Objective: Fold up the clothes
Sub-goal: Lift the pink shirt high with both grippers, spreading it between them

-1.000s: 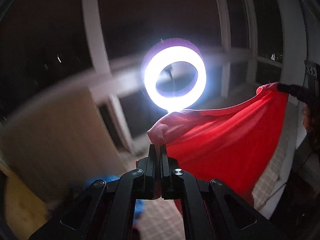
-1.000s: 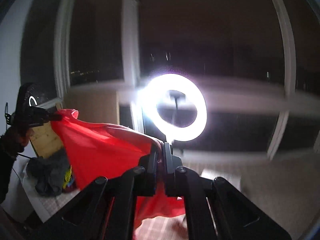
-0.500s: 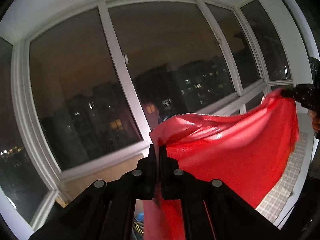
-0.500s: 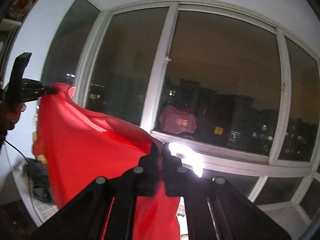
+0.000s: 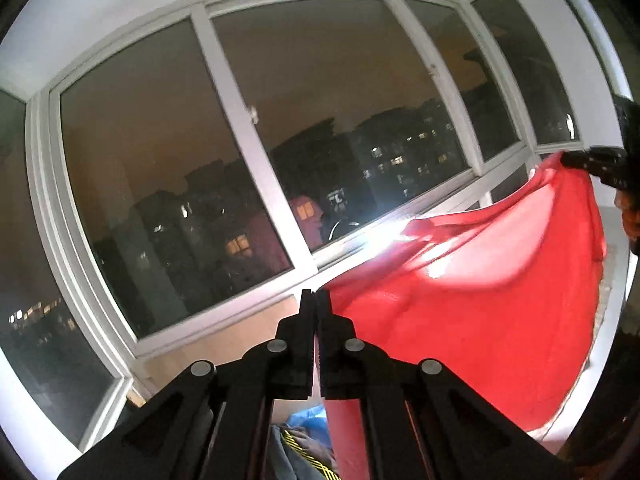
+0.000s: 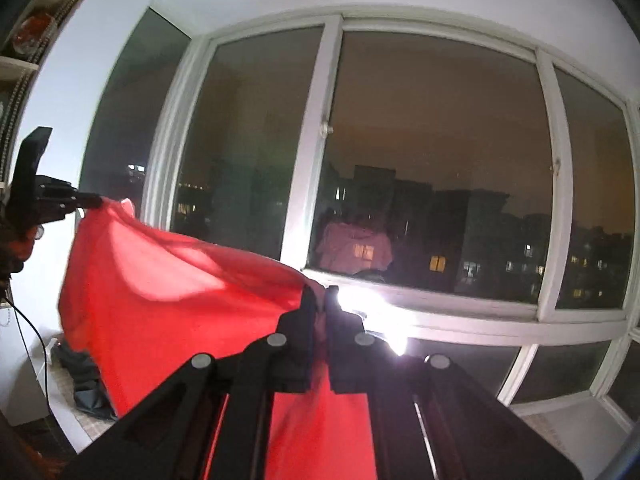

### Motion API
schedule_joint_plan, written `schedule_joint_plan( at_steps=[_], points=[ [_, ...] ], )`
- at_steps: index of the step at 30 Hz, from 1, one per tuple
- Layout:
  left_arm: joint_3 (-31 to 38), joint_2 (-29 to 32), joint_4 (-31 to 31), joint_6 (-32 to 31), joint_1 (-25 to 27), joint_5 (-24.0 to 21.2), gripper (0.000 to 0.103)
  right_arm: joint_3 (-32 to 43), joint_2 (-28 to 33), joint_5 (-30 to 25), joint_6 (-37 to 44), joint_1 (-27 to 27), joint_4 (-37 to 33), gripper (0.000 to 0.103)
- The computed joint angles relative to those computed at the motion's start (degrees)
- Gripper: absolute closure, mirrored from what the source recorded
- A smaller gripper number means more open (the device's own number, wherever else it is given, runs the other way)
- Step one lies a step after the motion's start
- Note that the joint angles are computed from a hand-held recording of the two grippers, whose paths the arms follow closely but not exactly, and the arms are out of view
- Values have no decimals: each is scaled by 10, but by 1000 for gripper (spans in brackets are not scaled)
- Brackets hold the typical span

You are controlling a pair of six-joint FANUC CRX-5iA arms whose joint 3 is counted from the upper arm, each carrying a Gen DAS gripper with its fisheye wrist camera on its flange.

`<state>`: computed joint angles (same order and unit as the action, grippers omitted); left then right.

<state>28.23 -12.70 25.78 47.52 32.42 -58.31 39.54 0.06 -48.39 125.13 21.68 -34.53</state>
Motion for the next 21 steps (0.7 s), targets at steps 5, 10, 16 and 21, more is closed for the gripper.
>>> schedule_joint_plan(
  at_steps=[5, 10, 16, 21],
  points=[
    [139, 135, -60, 72, -29, -68, 103, 106, 131, -34, -106, 49, 130, 98],
    [165, 258, -93, 107, -65, -150, 103, 241, 311, -122, -163, 91, 241, 99],
    [-10, 288, -40, 80, -89, -204, 100, 116, 345, -144, -177, 108, 345, 99],
    [-105, 300, -59, 98, -140, -178, 89, 73, 358, -145, -160, 88, 359, 99]
  ],
)
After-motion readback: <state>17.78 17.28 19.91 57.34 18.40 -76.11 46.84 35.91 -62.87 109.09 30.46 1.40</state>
